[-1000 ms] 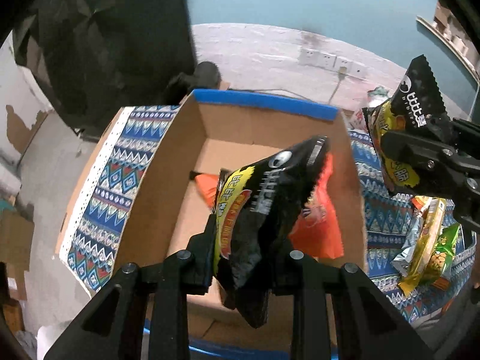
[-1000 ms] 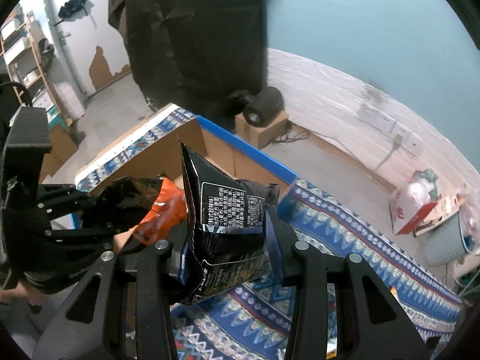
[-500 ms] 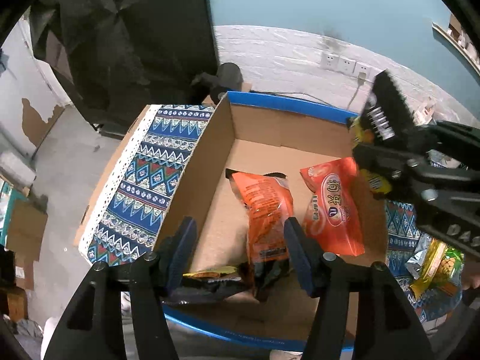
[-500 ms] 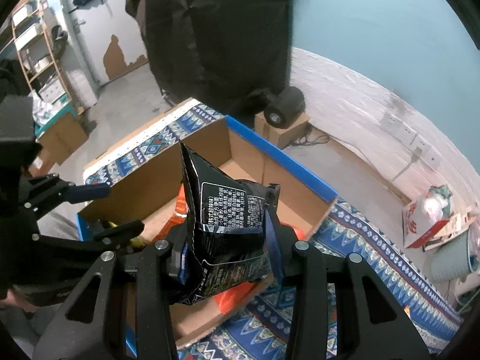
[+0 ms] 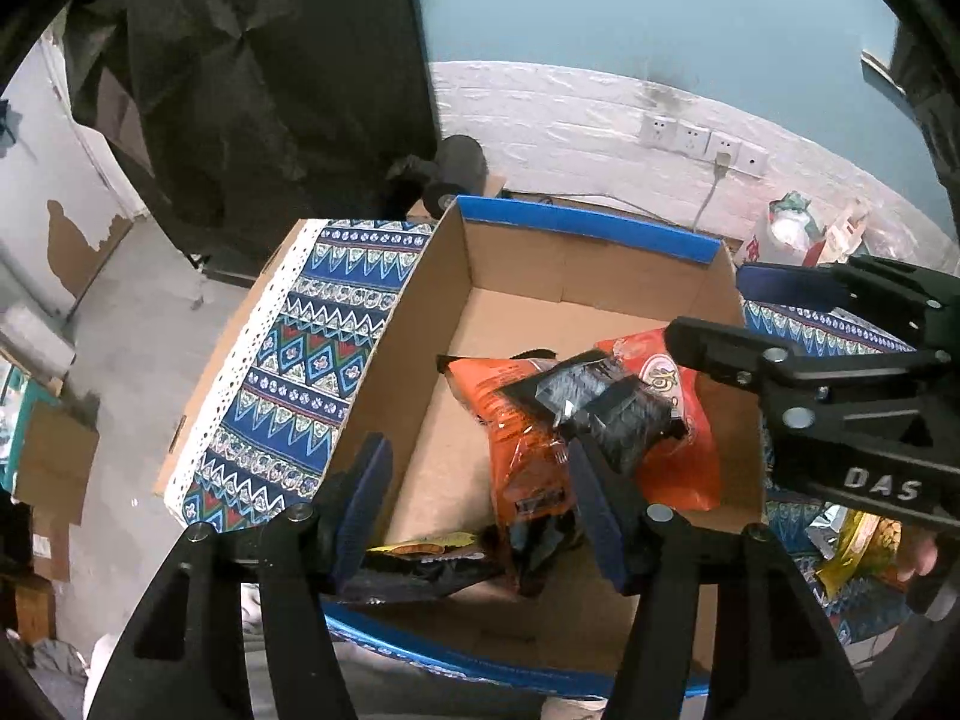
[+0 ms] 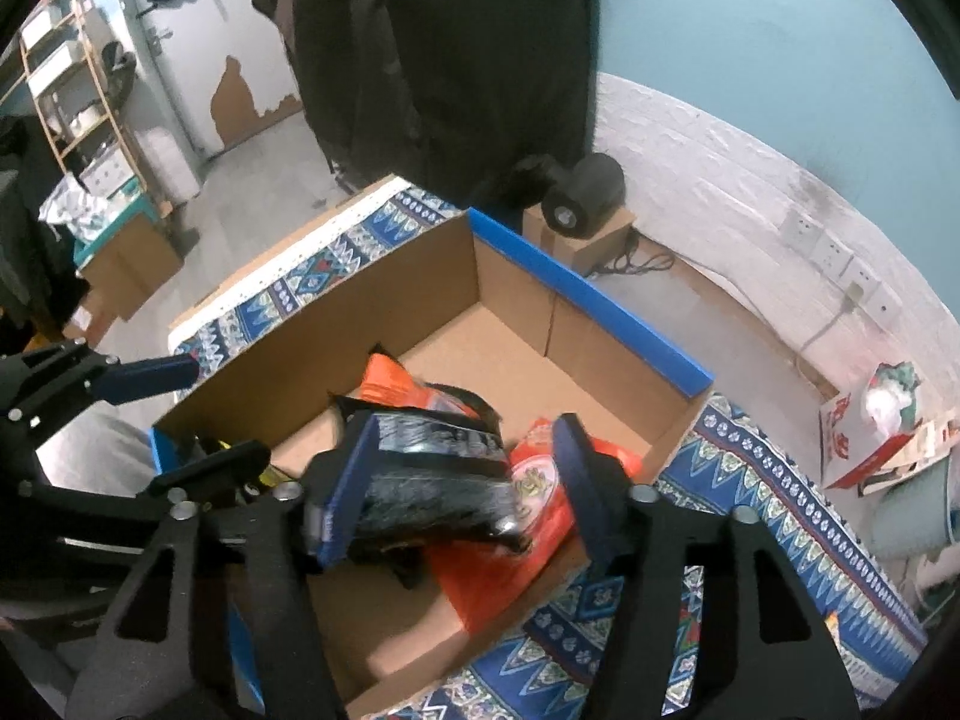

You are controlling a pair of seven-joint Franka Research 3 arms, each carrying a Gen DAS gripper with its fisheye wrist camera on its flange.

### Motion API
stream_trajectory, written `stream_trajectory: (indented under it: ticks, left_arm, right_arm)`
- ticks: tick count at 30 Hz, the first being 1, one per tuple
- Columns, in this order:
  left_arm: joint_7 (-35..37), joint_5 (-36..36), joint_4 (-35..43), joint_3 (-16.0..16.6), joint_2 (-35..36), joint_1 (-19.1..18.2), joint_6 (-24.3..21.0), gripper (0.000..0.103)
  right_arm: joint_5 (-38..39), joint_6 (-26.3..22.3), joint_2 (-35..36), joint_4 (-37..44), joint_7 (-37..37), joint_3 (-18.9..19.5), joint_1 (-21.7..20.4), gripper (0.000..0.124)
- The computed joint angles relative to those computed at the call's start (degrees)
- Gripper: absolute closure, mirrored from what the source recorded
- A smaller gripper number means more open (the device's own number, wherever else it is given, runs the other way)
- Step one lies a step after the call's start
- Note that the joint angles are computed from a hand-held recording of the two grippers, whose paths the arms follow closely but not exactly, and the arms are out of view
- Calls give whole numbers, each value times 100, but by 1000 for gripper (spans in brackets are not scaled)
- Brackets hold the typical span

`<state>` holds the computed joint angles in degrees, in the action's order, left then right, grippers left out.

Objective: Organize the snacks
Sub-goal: 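Open both grippers to drop the black bags into the box, then move both grippers back toward the remaining snack pile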

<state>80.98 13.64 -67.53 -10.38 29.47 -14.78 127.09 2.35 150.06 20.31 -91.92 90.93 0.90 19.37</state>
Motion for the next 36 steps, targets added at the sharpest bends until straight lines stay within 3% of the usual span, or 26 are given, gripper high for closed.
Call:
stream_trajectory:
  ticks: [6,19,36]
  left_arm:
    - [123,-102,53,-82,0,-30,56,37]
    - [648,-312,63,-287,-10,-307,65,28]
    - [1357,-482,474,-530,269,-960,-348,27]
  right_arm:
    - [18,101,-344,-344,159,-40,-30,51]
    - [-639,31,-1588,-1760,968,-85,-320,45]
    - [-1153,-19,-3353,-3682,1888,136,-1439,45]
